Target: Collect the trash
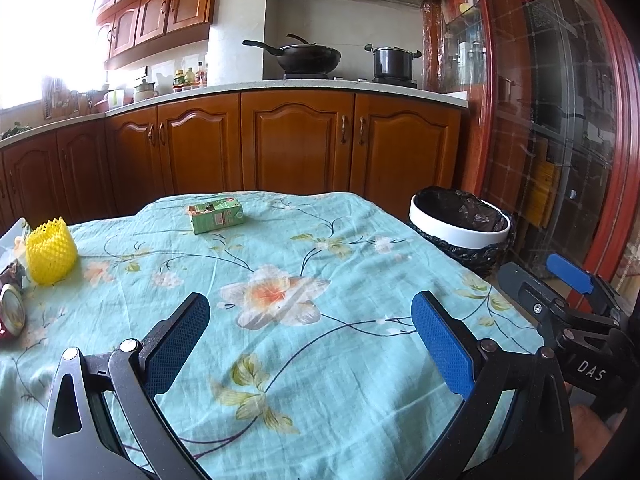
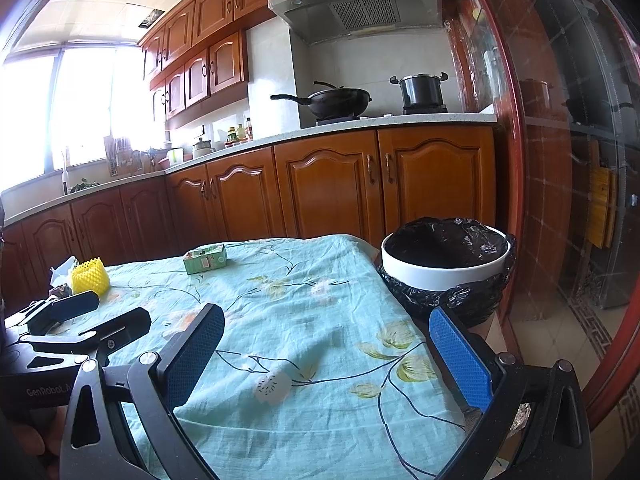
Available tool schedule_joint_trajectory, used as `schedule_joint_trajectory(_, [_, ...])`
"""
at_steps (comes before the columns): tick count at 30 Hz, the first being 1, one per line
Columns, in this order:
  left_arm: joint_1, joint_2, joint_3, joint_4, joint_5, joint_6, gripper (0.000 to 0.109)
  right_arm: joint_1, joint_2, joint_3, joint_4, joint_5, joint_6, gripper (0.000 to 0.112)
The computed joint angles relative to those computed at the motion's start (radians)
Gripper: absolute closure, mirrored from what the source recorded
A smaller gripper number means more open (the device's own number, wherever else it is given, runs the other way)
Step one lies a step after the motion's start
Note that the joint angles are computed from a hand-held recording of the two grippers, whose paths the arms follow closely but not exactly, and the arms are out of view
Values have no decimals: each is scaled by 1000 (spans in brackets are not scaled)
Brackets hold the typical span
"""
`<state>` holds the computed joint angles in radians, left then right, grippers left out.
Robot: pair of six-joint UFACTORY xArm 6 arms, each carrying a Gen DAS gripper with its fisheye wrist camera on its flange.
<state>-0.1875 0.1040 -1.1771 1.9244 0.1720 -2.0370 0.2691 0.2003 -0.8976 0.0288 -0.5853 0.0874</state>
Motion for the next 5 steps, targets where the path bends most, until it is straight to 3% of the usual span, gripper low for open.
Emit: schedule_joint_trajectory(5, [20, 6, 1, -63, -25, 56, 6, 5, -2, -12, 19, 32, -14, 9])
